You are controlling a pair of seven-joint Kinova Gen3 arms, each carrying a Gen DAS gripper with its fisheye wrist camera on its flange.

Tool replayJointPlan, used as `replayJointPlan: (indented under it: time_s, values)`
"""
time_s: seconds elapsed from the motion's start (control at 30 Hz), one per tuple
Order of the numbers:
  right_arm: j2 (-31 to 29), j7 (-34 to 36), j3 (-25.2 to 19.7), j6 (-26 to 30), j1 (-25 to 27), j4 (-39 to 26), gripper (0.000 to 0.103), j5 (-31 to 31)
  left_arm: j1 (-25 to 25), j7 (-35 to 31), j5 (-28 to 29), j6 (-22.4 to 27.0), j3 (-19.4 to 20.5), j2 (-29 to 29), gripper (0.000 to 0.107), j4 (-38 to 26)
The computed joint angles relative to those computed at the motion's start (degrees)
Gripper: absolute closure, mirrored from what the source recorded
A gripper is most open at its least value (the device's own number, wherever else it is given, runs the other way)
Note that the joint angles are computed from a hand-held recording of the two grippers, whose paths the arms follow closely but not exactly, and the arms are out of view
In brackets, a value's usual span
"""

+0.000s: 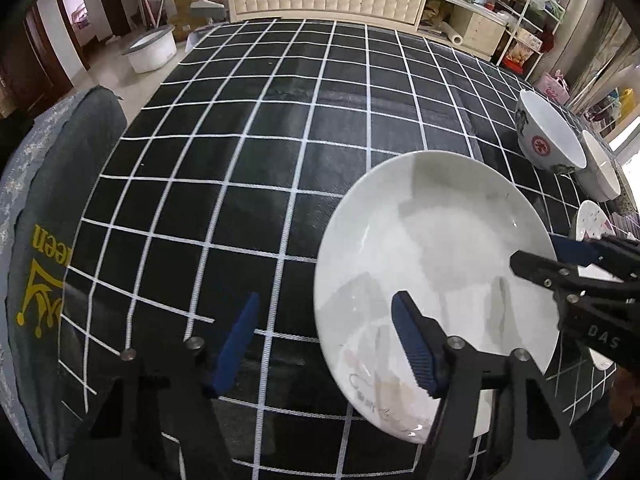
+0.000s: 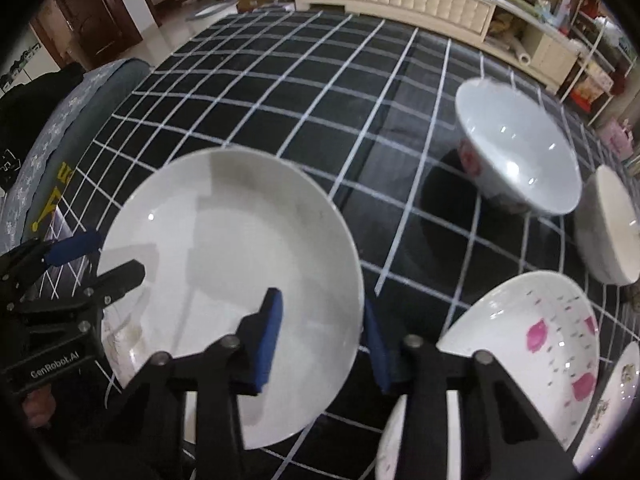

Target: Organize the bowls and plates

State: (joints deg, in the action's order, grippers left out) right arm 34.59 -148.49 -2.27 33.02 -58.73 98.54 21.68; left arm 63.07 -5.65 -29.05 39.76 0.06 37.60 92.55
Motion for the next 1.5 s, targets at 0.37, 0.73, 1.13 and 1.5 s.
replayJointPlan:
  time_s: [0.37,0.73,1.13,1.5]
  values:
    - [-1.4,-2.8,0.9,-3.5,0.4,3.1,0.079,-1.0,-0.5,-3.4,1.3,0.5,1.3,2.0,0.068,-2.8]
    - [-2.9,-6.8,1.1,-2.9,-1.0,3.9,0.085,2.4,0.7,-2.9,1.4,4.6,0.2,2.2,0.081,-3.9]
    - [-1.7,-3.9,-0.2,-4.9,1.1,3.5,0.085,-1.6,0.1,-1.2,0.1,4.5,0.5,1.8,0.084,-2.4]
    - [-7.5,-15.0,2.6,-4.5,-4.0,8.3,0.085,7.0,2.6,4.0,-2.0,6.2,0.9,-2.0,0.083,-1.3]
